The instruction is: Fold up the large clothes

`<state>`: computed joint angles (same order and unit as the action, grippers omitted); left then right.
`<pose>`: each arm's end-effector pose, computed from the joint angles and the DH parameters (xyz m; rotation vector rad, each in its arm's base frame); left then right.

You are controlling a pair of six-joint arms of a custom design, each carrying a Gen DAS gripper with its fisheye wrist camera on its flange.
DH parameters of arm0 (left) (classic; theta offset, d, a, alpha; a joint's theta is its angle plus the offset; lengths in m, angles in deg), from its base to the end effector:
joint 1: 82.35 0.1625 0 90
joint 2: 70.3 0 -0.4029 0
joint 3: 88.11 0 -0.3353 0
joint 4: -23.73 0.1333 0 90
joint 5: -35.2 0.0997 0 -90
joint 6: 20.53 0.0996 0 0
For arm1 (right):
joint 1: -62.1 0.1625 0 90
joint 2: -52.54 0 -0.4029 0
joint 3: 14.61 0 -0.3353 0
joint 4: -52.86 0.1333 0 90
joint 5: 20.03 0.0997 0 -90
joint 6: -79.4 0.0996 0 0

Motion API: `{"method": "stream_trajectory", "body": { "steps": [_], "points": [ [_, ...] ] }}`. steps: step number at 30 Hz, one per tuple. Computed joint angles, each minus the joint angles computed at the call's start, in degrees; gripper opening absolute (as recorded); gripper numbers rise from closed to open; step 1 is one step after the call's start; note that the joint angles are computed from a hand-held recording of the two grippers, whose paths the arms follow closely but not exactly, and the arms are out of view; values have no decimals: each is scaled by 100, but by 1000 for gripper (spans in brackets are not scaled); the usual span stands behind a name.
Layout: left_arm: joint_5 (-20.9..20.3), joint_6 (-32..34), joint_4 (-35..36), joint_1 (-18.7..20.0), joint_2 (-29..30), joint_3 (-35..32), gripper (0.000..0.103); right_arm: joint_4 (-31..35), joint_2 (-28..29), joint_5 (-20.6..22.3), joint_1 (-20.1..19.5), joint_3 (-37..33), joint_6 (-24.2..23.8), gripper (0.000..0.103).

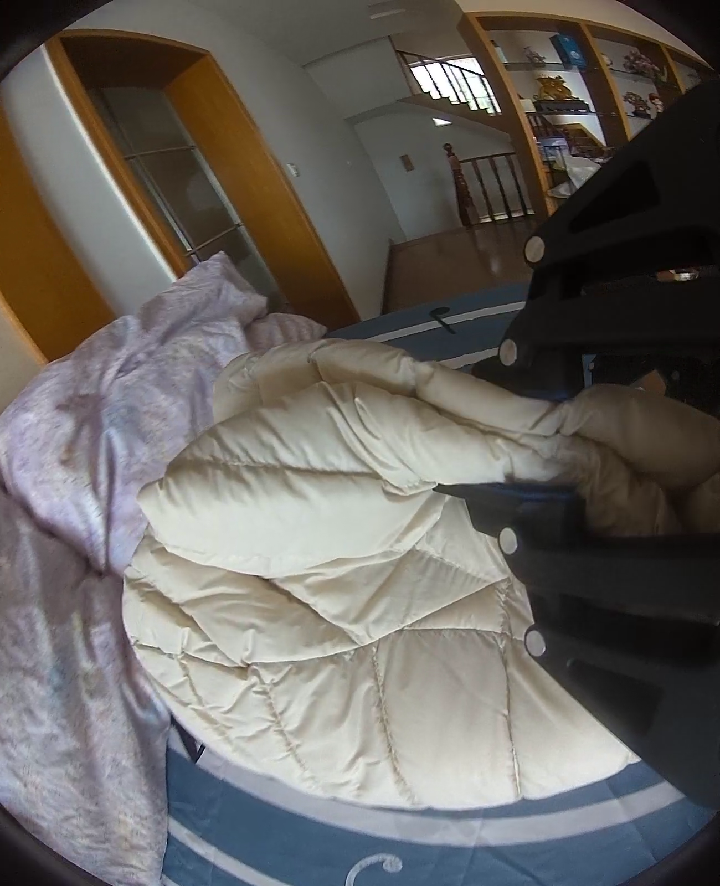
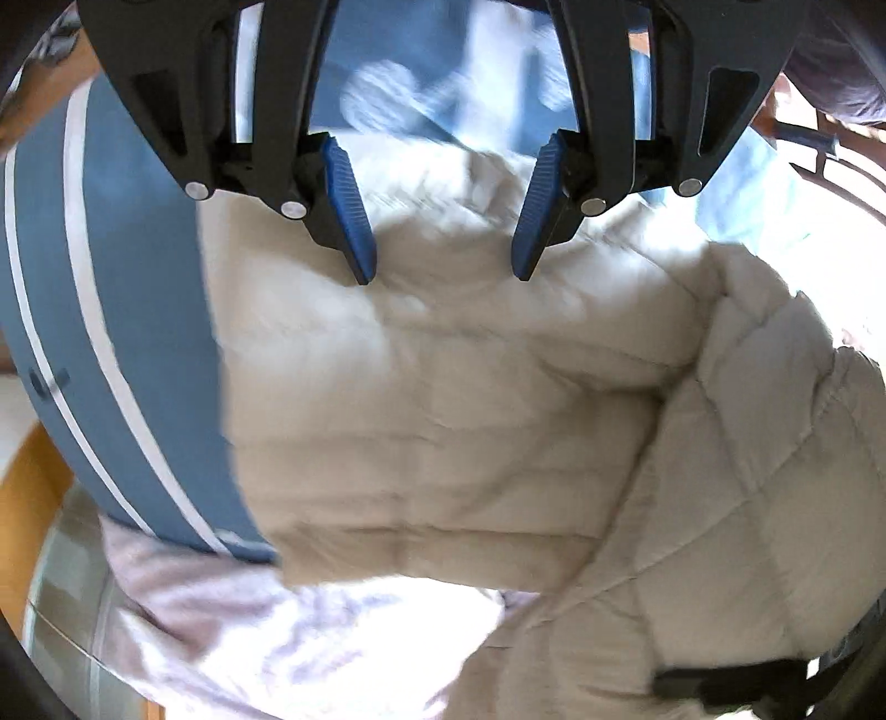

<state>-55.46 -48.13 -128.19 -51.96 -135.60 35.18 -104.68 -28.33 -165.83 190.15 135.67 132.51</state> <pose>-0.3234 -0.3428 0.1517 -0.8513 -2.9655 0.0644 0.2125 -0.1888 0.1872 -0.2820 -2.2852 0.8444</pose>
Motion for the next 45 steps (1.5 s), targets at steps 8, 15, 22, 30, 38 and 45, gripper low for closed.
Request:
{"method": "stream_trajectory", "body": {
  "steps": [8, 15, 22, 30, 38, 45],
  "points": [
    [-272, -31, 68, -225, 570, -104, 30, 243, -27, -12, 221, 223, 595, 53],
    [-440, 242, 171, -262, 387, -214, 65, 285, -138, 73, 259, 230, 636, 53],
    [509, 580, 719, -112, 63, -305, 67, -180, -167, 128, 42, 361, 288, 53],
    [1701, 750, 905, 40, 37, -242, 67, -521, -128, 171, -66, 461, 145, 53],
    [2131, 933, 665, -58, 262, -20, 67, -608, -45, 127, -44, 480, 175, 54],
    [2115, 981, 372, -253, 441, 264, 68, -614, -59, 106, -7, 518, 220, 54]
  ]
}}
